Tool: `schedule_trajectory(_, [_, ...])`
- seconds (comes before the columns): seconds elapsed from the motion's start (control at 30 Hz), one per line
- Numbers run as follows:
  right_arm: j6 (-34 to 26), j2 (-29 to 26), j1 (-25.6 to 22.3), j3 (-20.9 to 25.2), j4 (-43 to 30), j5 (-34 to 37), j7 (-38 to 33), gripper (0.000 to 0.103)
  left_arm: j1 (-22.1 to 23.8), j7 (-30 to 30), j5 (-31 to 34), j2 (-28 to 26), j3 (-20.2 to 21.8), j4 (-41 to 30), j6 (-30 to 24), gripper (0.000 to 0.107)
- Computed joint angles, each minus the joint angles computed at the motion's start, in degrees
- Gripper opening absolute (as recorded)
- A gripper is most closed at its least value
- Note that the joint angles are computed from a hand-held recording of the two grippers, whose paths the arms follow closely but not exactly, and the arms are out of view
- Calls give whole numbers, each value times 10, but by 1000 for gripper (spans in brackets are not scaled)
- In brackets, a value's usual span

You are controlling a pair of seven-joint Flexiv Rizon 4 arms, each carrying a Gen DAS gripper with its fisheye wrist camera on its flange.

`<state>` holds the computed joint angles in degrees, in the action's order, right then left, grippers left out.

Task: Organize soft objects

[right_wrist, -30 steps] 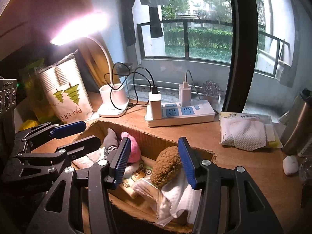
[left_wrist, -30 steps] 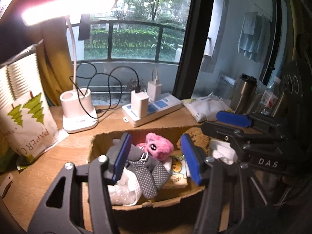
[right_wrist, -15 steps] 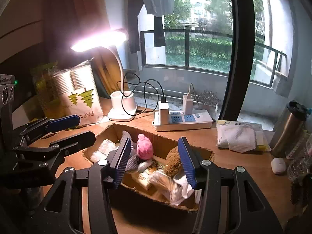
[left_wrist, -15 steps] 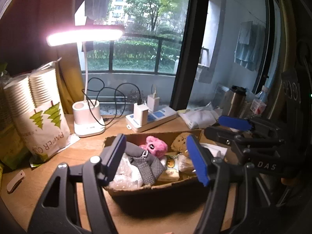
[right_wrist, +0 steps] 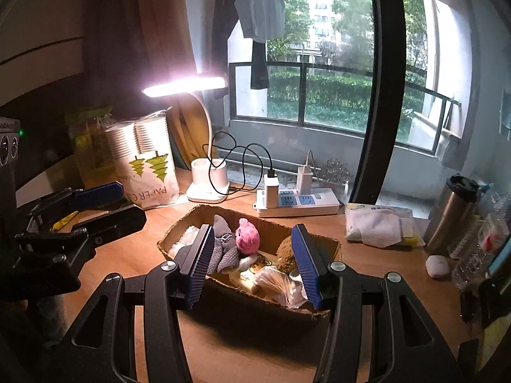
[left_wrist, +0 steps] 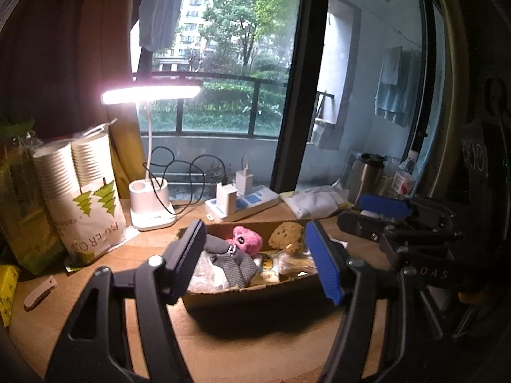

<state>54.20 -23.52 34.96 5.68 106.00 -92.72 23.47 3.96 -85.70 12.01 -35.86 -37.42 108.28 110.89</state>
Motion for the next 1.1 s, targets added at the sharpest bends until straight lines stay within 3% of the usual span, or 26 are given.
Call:
schedule_trajectory(0.33, [-65, 27, 31, 21, 25, 17, 5, 53, 28, -33, 35, 41, -11, 47, 36, 68])
schedule_trajectory(0.47, [-95, 37, 43, 29, 34, 20, 11, 61, 32, -56, 52, 58, -5, 62, 51, 75])
schedule_trajectory(0.6, [-125, 48, 55, 38, 42, 25, 17, 61, 40, -88, 74, 83, 3, 81, 69, 77])
schedule_trajectory(0.7, [-147, 54, 64, 45, 46, 28, 22, 62, 48, -115, 93, 97, 4, 91, 78, 87])
schedule_trajectory(0.87, [-188, 64, 83, 56, 50, 29, 27, 76, 50, -159, 122, 134, 20, 107, 91, 93])
schedule_trajectory(1.1, [-251, 81, 107, 71, 54, 36, 30, 79, 36, -219, 157, 184, 59, 119, 105, 99])
